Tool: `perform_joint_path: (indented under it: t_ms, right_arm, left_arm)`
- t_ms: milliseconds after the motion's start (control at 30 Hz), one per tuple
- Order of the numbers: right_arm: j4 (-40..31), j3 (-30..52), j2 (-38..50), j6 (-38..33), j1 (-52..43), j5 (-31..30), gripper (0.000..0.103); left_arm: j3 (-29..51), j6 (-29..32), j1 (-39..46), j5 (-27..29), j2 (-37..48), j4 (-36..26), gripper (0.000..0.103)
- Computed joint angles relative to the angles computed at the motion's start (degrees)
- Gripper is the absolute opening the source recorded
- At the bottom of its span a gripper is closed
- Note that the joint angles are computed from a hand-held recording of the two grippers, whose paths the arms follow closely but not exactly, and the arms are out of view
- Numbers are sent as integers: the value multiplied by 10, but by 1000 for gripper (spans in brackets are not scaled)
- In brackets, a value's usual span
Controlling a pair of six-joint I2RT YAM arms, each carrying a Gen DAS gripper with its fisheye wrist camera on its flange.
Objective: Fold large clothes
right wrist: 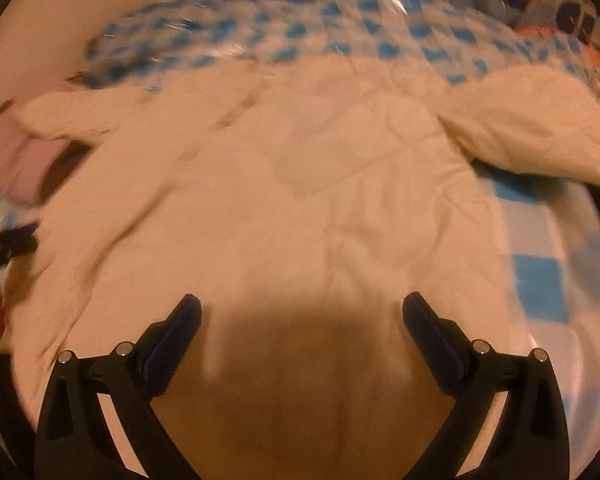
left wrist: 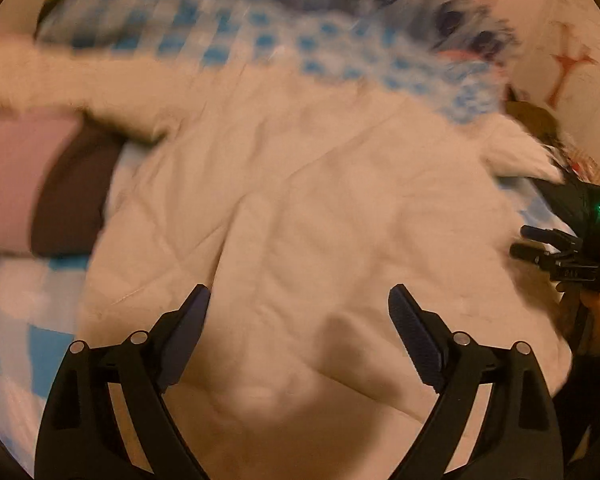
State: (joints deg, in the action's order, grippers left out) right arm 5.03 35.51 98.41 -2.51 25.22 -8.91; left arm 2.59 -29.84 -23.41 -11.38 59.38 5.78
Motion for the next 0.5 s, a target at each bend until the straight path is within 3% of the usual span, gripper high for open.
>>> perform_joint_path:
  t_ms: [33,67,133,200,267,333,367,500]
  right_arm:
    - [0,-17,-15,-8,8,19,97]
    - [2,-37,-15,-21,18,46,97]
    - [29,-58,17,-46,20,46,97]
    - [-16,-44,-7,-62,-25,-22,97]
    - [-45,-41,-55,-62,-100,-125,97]
    - [-98,-3,-69,-61,-200,-238,97]
    - [-129,36,-50,-55,-267,-309,97]
    - [-171,210,90,53,-444,-427,97]
  left_arm:
    - [2,-25,-62,-49,-26,-37,87]
    - [2,-31,-95,-59,-24,-52,90]
    - [31,-8,-78,-27,68,-40,91]
    - [65,-33,-70,-34,118,-61,91]
    - [70,-78,-107,-79,52,-91,91]
    - [81,-71,-141,-124,-38,-133,91]
    - [92,-69,-145,-138,-44,-128,91]
    - [126,-60,-77,-85,50,25,91]
